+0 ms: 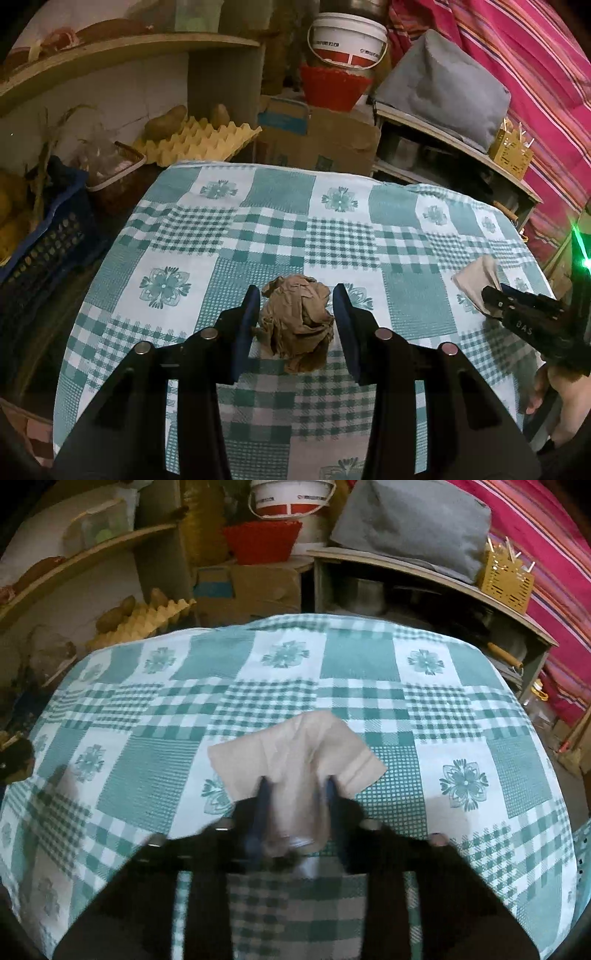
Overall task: Collect trash
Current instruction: 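Grasp the crumpled brown paper with the left tool while the right tool grasps the beige cloth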
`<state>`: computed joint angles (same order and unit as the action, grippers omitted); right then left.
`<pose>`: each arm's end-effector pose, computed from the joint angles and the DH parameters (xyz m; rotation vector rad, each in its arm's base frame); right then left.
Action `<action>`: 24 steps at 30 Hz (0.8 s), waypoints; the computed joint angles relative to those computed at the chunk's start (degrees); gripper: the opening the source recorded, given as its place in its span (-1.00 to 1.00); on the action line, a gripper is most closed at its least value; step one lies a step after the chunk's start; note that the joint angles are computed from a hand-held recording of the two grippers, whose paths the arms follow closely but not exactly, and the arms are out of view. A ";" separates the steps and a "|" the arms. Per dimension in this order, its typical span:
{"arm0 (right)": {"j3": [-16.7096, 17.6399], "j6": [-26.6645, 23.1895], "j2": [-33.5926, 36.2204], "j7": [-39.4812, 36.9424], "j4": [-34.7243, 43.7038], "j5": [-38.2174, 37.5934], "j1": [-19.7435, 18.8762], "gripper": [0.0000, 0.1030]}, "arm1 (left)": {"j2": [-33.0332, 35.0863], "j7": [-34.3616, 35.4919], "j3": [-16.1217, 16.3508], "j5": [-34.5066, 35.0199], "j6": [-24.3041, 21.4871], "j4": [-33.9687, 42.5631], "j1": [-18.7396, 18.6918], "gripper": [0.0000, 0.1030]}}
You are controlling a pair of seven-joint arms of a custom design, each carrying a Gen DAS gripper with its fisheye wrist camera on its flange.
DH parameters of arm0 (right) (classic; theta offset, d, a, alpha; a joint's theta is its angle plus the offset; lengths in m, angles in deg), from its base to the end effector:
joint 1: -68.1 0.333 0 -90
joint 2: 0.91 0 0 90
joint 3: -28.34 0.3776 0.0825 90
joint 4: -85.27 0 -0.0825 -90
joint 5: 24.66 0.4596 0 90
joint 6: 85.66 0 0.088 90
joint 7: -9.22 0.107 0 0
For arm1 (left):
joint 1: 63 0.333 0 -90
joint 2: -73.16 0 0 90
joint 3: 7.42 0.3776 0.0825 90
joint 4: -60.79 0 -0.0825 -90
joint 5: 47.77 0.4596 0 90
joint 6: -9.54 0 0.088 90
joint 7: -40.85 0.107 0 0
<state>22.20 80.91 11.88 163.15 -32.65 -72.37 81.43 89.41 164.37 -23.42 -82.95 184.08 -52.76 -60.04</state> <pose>0.6756 0.1339 0.3953 -1.5974 2.0014 -0.7211 0.7129 -0.1044 0.4205 -1.6473 1.9753 -0.9736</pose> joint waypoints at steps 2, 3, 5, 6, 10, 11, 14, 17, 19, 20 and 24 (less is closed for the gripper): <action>-0.53 0.43 -1.08 0.87 -0.95 -1.38 0.16 -0.64 | -0.38 0.67 -0.80 -0.64 0.29 -0.29 0.35 -0.23; -0.97 0.84 -1.75 2.18 -1.57 -2.77 0.28 -0.66 | -0.60 0.94 -1.04 -0.91 0.51 -0.50 0.38 -0.23; -1.61 1.83 -3.37 5.15 -2.90 -5.59 -0.03 -0.66 | -1.07 1.24 -1.42 -1.42 0.94 -0.95 0.27 -0.23; -1.44 2.13 -3.95 5.81 -3.36 -6.20 -0.51 -0.66 | -1.24 1.57 -1.70 -1.81 1.07 -1.12 0.36 -0.23; -1.08 3.11 -8.10 10.34 -6.64 -11.05 -2.89 -0.66 | -2.29 2.35 -2.06 -2.34 2.03 -2.24 -0.43 -0.23; -0.77 3.20 -9.31 11.23 -7.61 -12.15 -3.74 -0.66 | -2.68 2.38 -2.07 -2.21 2.40 -2.74 -0.88 -0.23; 0.43 2.91 -12.56 13.90 -10.16 -15.60 -6.30 -0.66 | -3.45 2.34 -2.16 -1.66 3.61 -3.82 -2.10 -0.23; 1.51 2.79 -16.64 15.70 -13.59 -18.28 -9.41 -0.66 | -4.26 3.33 -3.39 -1.58 4.16 -4.67 -2.70 -0.23; 2.26 3.05 -18.93 16.57 -15.64 -19.44 -11.58 -0.66 | -4.87 6.67 -6.43 -4.23 4.51 -5.06 -1.31 -0.23; 2.53 3.12 -20.47 16.99 -16.94 -20.10 -12.82 -0.66 | -5.14 8.65 -8.12 -6.15 5.06 -5.21 -0.74 -0.23; 3.58 4.18 -25.82 18.29 -21.45 -22.20 -17.85 -0.66 | -6.01 11.57 -9.89 -10.53 4.71 -5.07 -2.58 -0.23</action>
